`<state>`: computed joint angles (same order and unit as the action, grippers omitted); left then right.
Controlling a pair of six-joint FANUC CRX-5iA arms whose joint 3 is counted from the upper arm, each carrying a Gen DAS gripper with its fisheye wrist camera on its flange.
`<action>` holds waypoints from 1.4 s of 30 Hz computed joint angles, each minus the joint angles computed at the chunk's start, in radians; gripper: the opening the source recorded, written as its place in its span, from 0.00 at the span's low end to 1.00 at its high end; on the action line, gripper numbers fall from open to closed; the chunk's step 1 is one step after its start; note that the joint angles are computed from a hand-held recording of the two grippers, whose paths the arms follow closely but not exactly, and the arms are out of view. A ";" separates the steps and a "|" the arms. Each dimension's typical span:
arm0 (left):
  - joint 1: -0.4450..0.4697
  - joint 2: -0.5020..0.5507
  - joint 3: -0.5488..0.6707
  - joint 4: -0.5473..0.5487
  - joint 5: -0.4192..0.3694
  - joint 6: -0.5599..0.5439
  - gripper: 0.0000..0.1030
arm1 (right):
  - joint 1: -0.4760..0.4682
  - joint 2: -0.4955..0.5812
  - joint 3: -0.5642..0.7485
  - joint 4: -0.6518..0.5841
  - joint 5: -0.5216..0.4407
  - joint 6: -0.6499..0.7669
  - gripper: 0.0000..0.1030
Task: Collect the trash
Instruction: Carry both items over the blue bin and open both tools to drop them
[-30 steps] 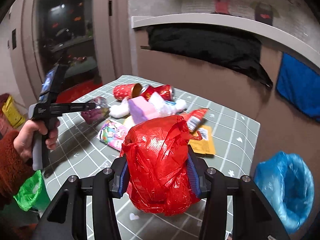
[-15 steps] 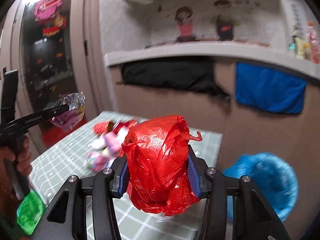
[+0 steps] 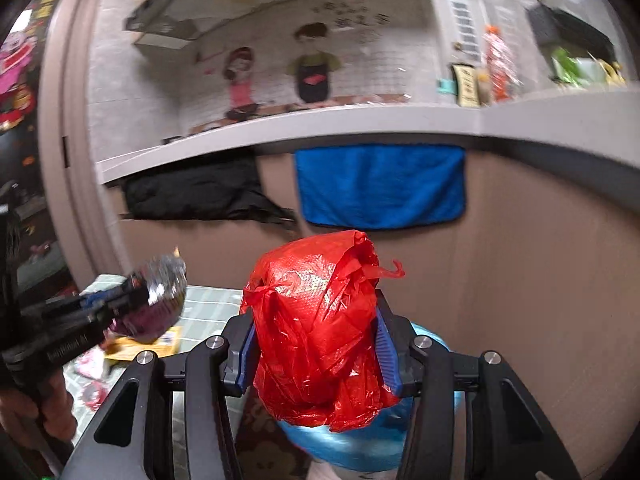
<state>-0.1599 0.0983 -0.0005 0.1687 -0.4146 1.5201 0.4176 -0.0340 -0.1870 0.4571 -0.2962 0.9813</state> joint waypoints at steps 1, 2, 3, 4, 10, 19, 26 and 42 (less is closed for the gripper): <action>-0.011 0.033 0.039 -0.019 -0.019 0.014 0.20 | -0.013 0.011 0.009 -0.012 -0.006 0.002 0.44; -0.023 0.059 0.069 -0.038 -0.035 0.027 0.20 | -0.022 0.023 0.018 -0.024 -0.009 0.004 0.44; -0.031 0.084 0.094 -0.039 -0.051 0.024 0.20 | -0.033 0.035 0.029 -0.045 -0.013 0.012 0.44; -0.037 0.106 0.117 -0.035 -0.063 0.020 0.20 | -0.043 0.046 0.038 -0.063 -0.016 0.016 0.44; -0.066 0.220 0.241 -0.023 -0.134 0.016 0.20 | -0.086 0.107 0.095 -0.147 -0.048 0.060 0.44; -0.075 0.346 0.345 0.089 -0.205 -0.057 0.20 | -0.120 0.175 0.169 -0.284 -0.102 0.149 0.44; -0.079 0.431 0.441 0.077 -0.271 -0.032 0.20 | -0.139 0.231 0.232 -0.383 -0.161 0.228 0.45; -0.060 0.506 0.496 0.168 -0.294 -0.080 0.42 | -0.170 0.347 0.364 -0.527 -0.262 0.323 0.63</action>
<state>-0.2202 0.6039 0.4953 0.3368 -0.7084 1.4404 0.2474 0.3132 0.1771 -0.0701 -0.5586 1.3046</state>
